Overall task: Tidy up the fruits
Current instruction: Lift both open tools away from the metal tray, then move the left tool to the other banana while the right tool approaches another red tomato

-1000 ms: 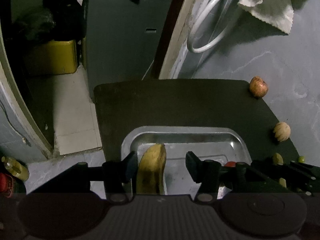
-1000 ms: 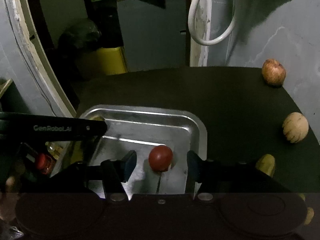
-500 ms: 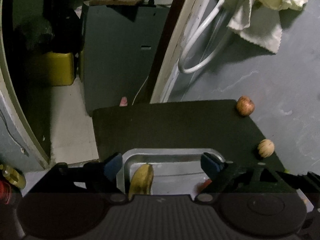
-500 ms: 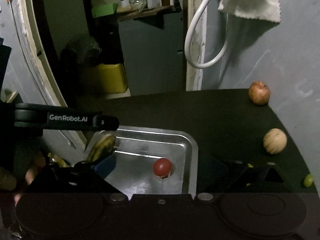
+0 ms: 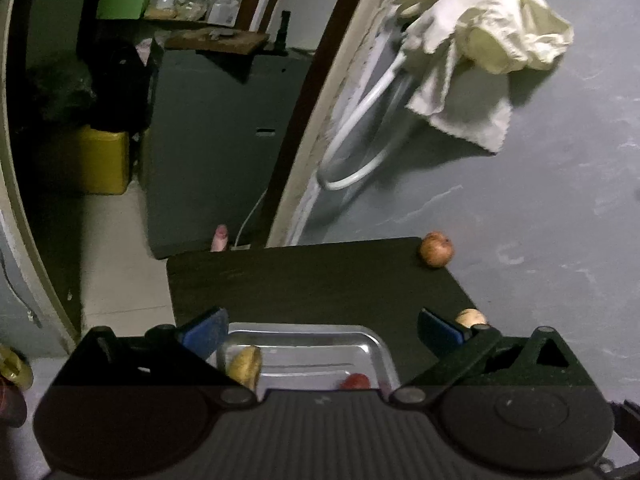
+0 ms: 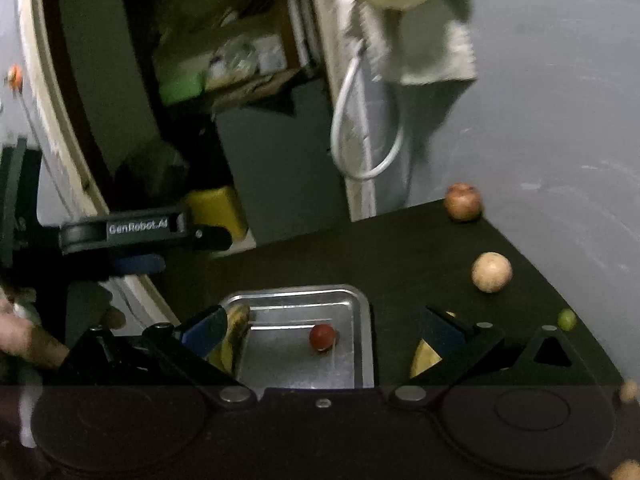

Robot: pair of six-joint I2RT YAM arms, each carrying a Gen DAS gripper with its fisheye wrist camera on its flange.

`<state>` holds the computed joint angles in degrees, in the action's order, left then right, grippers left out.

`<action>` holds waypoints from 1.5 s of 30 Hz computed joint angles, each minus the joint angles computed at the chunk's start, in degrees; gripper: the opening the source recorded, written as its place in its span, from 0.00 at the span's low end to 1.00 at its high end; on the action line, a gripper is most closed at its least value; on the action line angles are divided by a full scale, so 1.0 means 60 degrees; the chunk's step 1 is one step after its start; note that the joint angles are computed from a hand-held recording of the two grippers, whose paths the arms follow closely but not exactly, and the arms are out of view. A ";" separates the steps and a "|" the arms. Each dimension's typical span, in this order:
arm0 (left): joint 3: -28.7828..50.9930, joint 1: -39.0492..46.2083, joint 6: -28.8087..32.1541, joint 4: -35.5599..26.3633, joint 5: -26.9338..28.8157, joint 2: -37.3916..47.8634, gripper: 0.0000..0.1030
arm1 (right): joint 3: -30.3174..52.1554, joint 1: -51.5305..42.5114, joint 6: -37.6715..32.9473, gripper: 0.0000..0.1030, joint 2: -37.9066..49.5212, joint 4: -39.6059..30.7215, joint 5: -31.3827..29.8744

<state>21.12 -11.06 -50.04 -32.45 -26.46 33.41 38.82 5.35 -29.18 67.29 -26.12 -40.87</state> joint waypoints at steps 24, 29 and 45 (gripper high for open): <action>0.1734 -0.6096 -0.2233 0.0327 -0.1478 0.4682 1.00 | 0.1027 -0.9794 -0.7479 0.99 0.1429 -0.4716 -0.1084; 0.1805 -0.5758 -0.1443 0.1551 -0.0933 0.5581 1.00 | 0.0955 -1.0248 -0.7227 0.99 0.1686 -0.4210 -0.1455; 0.2565 -0.3950 0.0743 0.3967 0.0811 0.8202 0.99 | 0.1150 -0.8256 -0.4853 0.99 0.3243 -0.3396 -0.0263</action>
